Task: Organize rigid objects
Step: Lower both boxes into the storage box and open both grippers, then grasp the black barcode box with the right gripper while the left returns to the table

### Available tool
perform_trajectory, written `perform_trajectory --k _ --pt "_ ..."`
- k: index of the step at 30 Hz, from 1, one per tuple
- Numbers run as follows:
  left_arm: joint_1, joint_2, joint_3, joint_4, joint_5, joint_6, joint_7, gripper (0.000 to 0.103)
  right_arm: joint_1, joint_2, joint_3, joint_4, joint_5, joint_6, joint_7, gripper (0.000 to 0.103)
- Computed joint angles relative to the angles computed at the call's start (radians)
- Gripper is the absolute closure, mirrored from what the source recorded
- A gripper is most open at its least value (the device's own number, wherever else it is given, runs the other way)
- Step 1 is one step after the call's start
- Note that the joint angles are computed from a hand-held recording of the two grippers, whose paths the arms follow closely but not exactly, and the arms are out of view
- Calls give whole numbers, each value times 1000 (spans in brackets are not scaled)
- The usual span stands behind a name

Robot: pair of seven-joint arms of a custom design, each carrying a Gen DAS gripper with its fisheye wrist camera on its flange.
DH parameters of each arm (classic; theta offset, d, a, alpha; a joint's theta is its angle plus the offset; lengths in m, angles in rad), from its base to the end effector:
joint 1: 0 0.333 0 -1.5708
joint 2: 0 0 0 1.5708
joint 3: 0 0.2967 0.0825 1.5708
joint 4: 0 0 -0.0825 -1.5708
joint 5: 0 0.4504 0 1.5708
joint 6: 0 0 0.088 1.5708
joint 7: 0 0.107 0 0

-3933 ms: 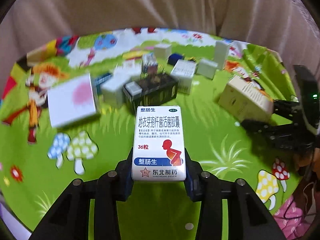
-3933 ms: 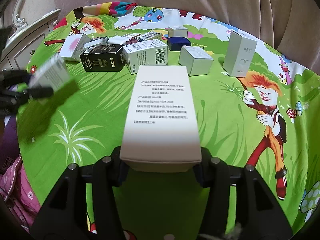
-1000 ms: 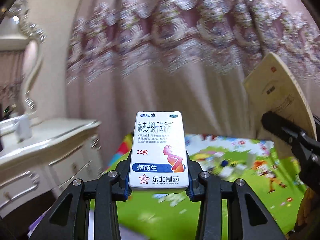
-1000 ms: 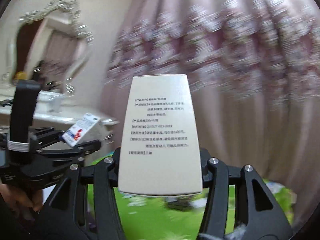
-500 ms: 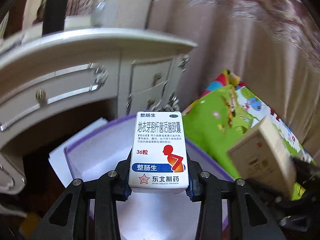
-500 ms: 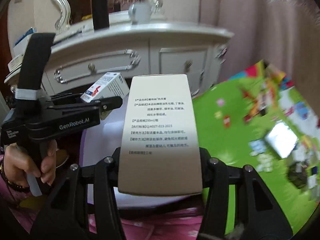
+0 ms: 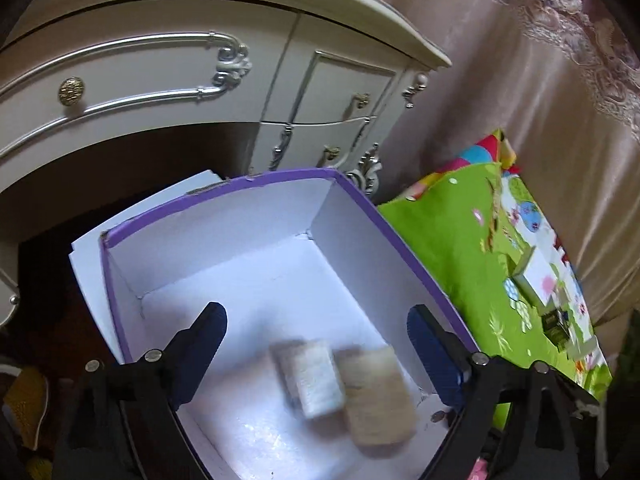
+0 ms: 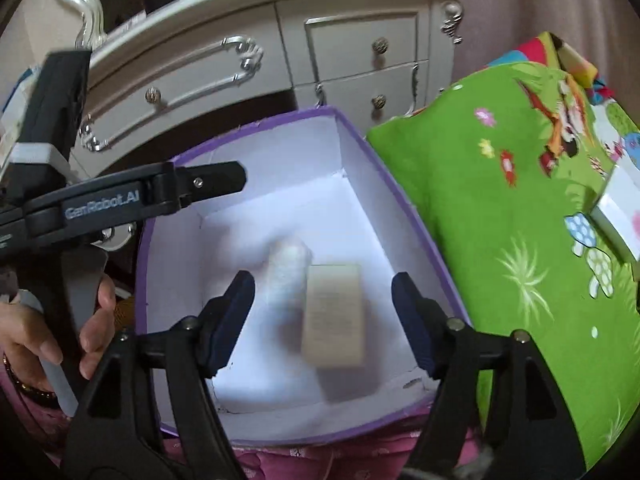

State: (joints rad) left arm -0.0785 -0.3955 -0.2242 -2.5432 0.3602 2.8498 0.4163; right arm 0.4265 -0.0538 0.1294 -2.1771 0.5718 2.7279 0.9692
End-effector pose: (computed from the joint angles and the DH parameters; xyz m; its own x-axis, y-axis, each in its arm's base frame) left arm 0.4909 -0.1725 0.4277 0.3663 -0.8587 0.3584 -0.6462 -0.5119 -0.5660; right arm 0.5398 0.3121 0.4243 0.6740 -0.7287 -0.1215 -0.6216 -0.4705 -0.6263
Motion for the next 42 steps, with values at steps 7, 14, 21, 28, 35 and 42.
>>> perform_trajectory --k 7,14,21,28,35,42 --pt "26 -3 -59 28 108 -56 -42 10 -7 -119 -37 -96 91 86 -69 20" --pt "-54 149 -72 183 155 -57 42 9 -110 -261 -82 -271 -56 164 39 15" --pt "-216 491 -61 542 -79 -112 481 9 -346 -335 -108 -374 -256 146 275 13" --pt "-319 739 -37 835 3 -176 440 9 -427 -286 -157 -346 -380 160 288 13" --pt "-366 799 -5 902 28 -218 392 9 -192 -55 -335 -27 -25 30 -301 13" --pt "-352 678 23 753 111 -173 283 9 -253 215 -253 339 -142 -260 -405 12"
